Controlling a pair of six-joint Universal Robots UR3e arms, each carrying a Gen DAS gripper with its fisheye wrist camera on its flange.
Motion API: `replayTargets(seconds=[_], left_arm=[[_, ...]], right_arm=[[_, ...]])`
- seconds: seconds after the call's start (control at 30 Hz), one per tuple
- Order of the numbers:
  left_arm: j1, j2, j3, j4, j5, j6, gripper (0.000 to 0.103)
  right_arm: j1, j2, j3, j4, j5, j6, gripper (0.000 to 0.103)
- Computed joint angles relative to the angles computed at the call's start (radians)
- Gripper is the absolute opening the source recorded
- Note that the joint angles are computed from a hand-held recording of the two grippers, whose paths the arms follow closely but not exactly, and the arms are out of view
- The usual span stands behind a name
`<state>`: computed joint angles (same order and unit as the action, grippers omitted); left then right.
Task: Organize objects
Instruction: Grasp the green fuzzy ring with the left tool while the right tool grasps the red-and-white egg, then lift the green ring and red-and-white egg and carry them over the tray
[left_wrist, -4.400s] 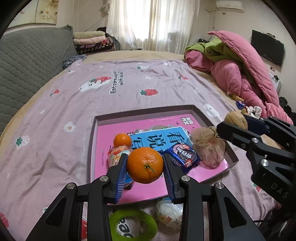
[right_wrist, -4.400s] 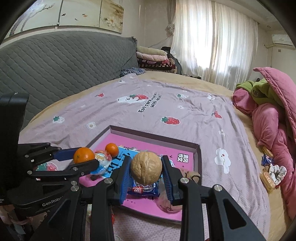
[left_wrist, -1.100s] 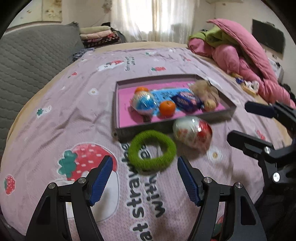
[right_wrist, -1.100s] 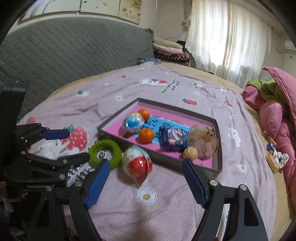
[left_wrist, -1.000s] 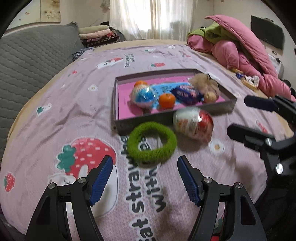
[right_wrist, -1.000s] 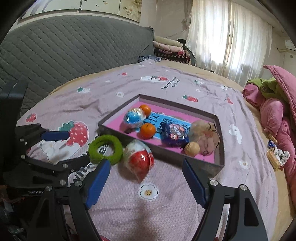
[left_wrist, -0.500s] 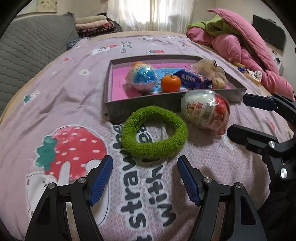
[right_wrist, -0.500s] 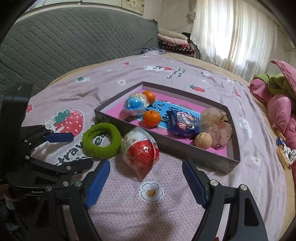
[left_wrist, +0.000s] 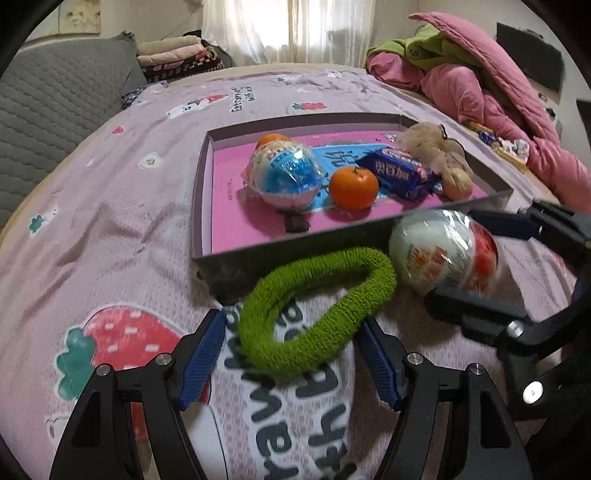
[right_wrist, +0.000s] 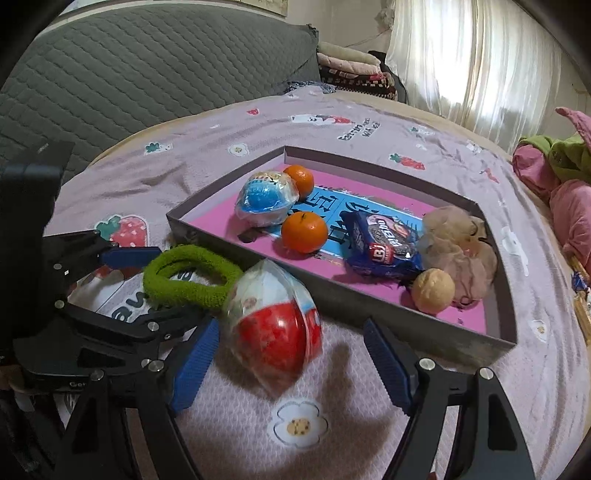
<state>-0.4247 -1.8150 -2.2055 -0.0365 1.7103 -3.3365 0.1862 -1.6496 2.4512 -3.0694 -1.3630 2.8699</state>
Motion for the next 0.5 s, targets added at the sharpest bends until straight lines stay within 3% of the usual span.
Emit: replayTargets(seconds=[0.1,0.13,0.27,0.3,0.4,0.5], left_arm=[[0.026,-0.021,0.01,0.028,-0.03,0.009,0.074],[0.031,-0.029,0.019,0.029,-0.04,0.009,0.074],[0.035,-0.046,0.033,0.029,-0.041,0.0,0.073],[0.035,-0.045,0.033,0.027,-0.04,-0.004,0.067],[0.033,-0.034,0.024,0.033,-0.042,-0.012,0.033],[0.018,-0.026,0.029,0.016,-0.034,-0.017,0.023]], right_arm=[[0.002,0.041,-0.032,0.01,0.012,0.0,0.065],[-0.004,0.047,-0.031,0.007,0.027,0.0,0.054],[-0.012,0.05,-0.028,0.003,0.04,-0.001,0.052],[-0.013,0.052,-0.027,0.0,0.042,0.002,0.052],[-0.029,0.038,-0.019,0.007,0.059,0.004,0.052],[-0.034,0.03,-0.017,0.006,0.05,0.008,0.052]])
